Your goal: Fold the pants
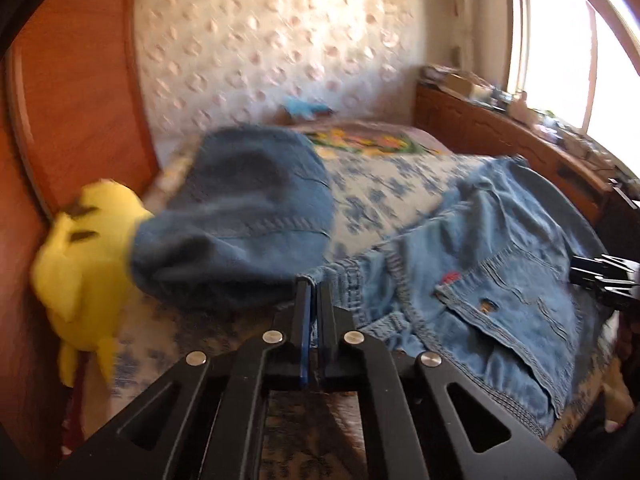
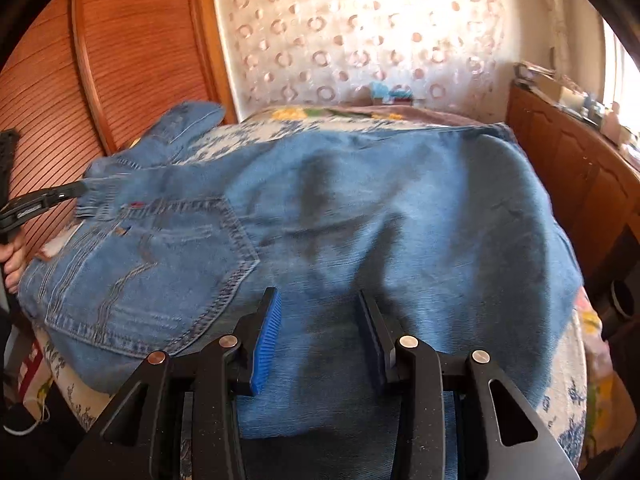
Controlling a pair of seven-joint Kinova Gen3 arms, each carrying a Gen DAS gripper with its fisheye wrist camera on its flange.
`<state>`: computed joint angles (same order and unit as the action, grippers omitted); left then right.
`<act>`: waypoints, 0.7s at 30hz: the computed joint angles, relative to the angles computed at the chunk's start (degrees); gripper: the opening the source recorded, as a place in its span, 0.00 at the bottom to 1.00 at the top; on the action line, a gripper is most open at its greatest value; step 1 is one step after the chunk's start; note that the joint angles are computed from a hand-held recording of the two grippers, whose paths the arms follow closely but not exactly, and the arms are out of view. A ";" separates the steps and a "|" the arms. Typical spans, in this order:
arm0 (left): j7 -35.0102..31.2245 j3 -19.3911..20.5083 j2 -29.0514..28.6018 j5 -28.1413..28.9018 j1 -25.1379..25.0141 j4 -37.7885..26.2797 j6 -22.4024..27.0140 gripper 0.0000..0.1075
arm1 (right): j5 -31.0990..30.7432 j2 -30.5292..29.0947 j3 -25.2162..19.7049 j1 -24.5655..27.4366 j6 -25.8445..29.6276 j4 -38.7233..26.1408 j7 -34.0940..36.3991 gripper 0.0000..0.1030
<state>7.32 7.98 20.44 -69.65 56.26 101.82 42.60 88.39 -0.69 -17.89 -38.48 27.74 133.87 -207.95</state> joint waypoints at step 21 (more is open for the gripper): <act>-0.04 2.24 -3.34 -0.52 -0.55 -0.78 1.72 0.35 | 4.77 -0.42 0.27 -0.50 1.29 1.91 -7.47 0.39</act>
